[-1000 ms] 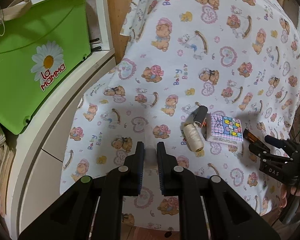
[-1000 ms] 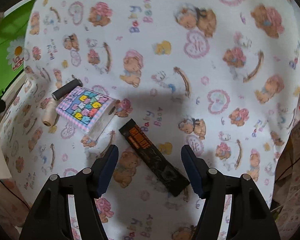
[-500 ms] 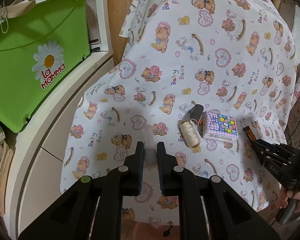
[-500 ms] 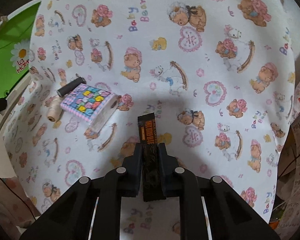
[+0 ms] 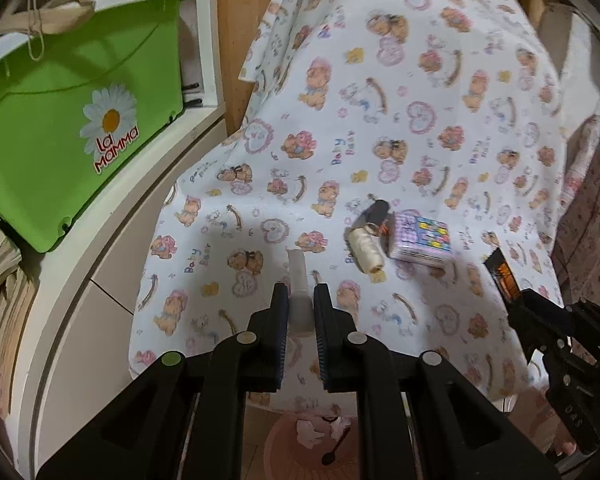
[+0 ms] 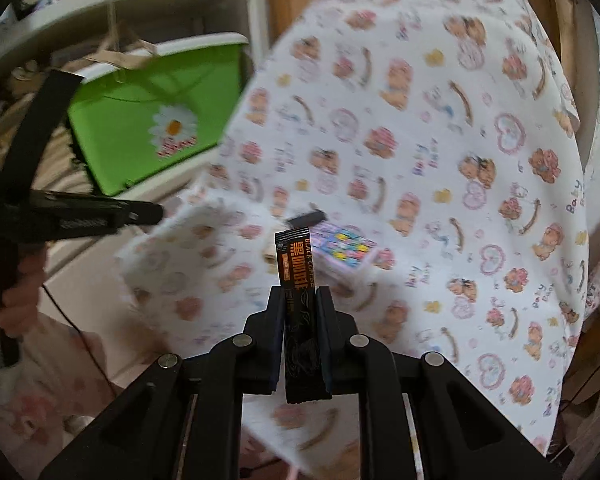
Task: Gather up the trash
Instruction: 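Drop the white stick into the pink basket while the right gripper drops its stick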
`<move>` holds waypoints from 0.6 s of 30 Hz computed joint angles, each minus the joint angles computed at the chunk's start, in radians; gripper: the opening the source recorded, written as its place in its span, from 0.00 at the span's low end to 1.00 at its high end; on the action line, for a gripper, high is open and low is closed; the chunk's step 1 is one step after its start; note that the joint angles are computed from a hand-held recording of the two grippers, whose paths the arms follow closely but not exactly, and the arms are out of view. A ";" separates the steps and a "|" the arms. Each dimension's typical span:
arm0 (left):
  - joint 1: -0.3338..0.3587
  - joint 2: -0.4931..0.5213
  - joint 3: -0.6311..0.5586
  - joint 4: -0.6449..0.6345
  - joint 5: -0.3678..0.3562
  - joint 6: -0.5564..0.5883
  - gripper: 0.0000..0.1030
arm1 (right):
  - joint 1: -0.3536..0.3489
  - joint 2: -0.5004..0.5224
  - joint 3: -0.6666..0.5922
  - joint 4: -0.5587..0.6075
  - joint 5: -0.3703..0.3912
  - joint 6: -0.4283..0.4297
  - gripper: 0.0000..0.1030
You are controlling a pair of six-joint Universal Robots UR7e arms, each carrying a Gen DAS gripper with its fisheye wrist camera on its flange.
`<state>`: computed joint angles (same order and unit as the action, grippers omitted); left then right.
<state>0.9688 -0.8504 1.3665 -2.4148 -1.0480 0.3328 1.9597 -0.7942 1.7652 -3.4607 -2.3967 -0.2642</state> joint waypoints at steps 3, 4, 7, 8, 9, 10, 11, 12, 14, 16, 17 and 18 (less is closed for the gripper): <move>-0.003 -0.048 0.058 -0.018 -0.025 -0.006 0.12 | 0.037 0.027 -0.012 -0.044 -0.006 -0.005 0.16; -0.002 -0.062 0.075 -0.013 -0.034 -0.013 0.12 | 0.045 0.032 -0.011 -0.057 -0.006 0.004 0.16; -0.001 -0.097 0.135 -0.023 -0.025 0.016 0.12 | 0.071 0.048 -0.009 -0.099 -0.014 0.023 0.16; -0.004 -0.101 0.149 -0.023 0.003 0.018 0.12 | 0.078 0.050 -0.005 -0.109 -0.015 0.031 0.16; -0.003 -0.105 0.156 -0.014 0.010 0.010 0.12 | 0.087 0.049 0.004 -0.113 -0.016 0.054 0.16; 0.001 -0.112 0.158 0.006 -0.003 -0.007 0.12 | 0.093 0.049 0.009 -0.113 -0.018 0.071 0.16; 0.005 -0.119 0.160 0.027 -0.017 -0.022 0.12 | 0.100 0.051 0.014 -0.114 -0.024 0.088 0.16; 0.008 -0.127 0.166 0.032 -0.023 -0.032 0.12 | 0.104 0.052 0.018 -0.114 -0.030 0.098 0.16; 0.009 -0.147 0.192 0.028 -0.020 -0.050 0.12 | 0.117 0.056 0.023 -0.109 -0.044 0.131 0.16; 0.013 -0.168 0.210 0.047 -0.030 -0.069 0.12 | 0.125 0.059 0.028 -0.108 -0.053 0.152 0.16; 0.017 -0.177 0.214 0.066 -0.040 -0.086 0.12 | 0.129 0.060 0.030 -0.108 -0.057 0.160 0.16; 0.021 -0.185 0.217 0.085 -0.050 -0.101 0.12 | 0.133 0.062 0.032 -0.106 -0.063 0.168 0.16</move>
